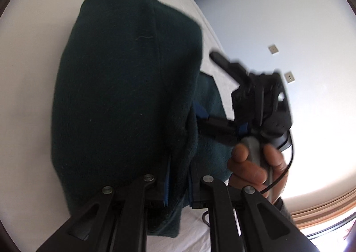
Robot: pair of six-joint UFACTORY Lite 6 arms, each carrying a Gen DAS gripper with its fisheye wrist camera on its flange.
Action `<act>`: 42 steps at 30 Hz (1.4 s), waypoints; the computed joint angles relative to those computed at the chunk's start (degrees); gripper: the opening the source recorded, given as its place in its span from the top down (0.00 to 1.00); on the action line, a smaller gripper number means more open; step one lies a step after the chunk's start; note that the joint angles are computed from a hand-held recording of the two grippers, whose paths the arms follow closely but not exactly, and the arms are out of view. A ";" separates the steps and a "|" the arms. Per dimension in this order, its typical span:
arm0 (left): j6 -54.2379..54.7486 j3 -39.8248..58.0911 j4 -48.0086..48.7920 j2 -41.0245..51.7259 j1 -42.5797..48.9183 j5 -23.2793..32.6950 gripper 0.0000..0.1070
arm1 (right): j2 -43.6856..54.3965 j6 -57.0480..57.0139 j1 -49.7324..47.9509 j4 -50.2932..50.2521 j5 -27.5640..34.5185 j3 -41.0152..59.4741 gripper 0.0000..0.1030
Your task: Fold small clothes
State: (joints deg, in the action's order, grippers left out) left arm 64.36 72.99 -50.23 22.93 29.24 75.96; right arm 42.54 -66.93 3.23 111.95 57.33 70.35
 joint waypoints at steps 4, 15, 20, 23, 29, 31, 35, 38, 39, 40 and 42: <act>1.71 -4.45 -1.19 -2.42 -1.33 -2.66 0.90 | 2.42 0.76 0.59 -2.11 -1.30 4.21 0.28; 1.05 -9.87 -1.94 -10.14 -2.06 -2.23 0.90 | 2.12 9.79 3.44 -16.86 -13.87 9.64 0.83; -0.28 -11.42 -3.26 -13.32 -5.33 -1.99 0.90 | -4.22 11.02 0.20 -22.34 -16.11 5.86 0.87; -1.15 -12.54 -4.58 -14.84 -8.37 -2.37 0.90 | -8.89 13.90 -3.62 -28.97 -15.95 3.83 0.88; -4.21 -12.54 -7.42 -15.78 -17.48 -5.72 0.90 | -12.33 17.62 -12.75 -38.33 -12.69 3.69 0.88; -5.26 -11.38 -8.50 -14.52 -20.86 -7.57 0.90 | -12.18 18.23 -16.04 -40.44 -11.44 4.44 0.88; -4.77 -11.70 -8.51 -13.77 -21.17 -8.12 0.70 | -7.26 19.83 -21.82 -43.28 -9.60 8.58 0.88; -2.19 -13.06 -6.04 -15.41 -16.17 -5.34 0.48 | -1.95 17.43 -24.11 -41.38 -6.50 10.18 0.87; -0.51 -13.66 -4.97 -16.69 -13.15 -3.47 0.46 | -1.37 15.93 -24.73 -39.40 -5.85 9.48 0.87; 1.30 -13.88 -4.84 -17.25 -10.66 -1.56 0.41 | -1.01 14.56 -25.13 -37.70 -5.27 8.60 0.87; 3.94 -12.63 -4.33 -17.71 -5.06 1.29 0.39 | -1.48 13.56 -26.10 -36.48 -3.46 6.85 0.87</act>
State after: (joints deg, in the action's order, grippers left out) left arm 68.30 60.36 -54.56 5.23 24.18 77.25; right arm 41.06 -53.37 -22.87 75.48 53.87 77.20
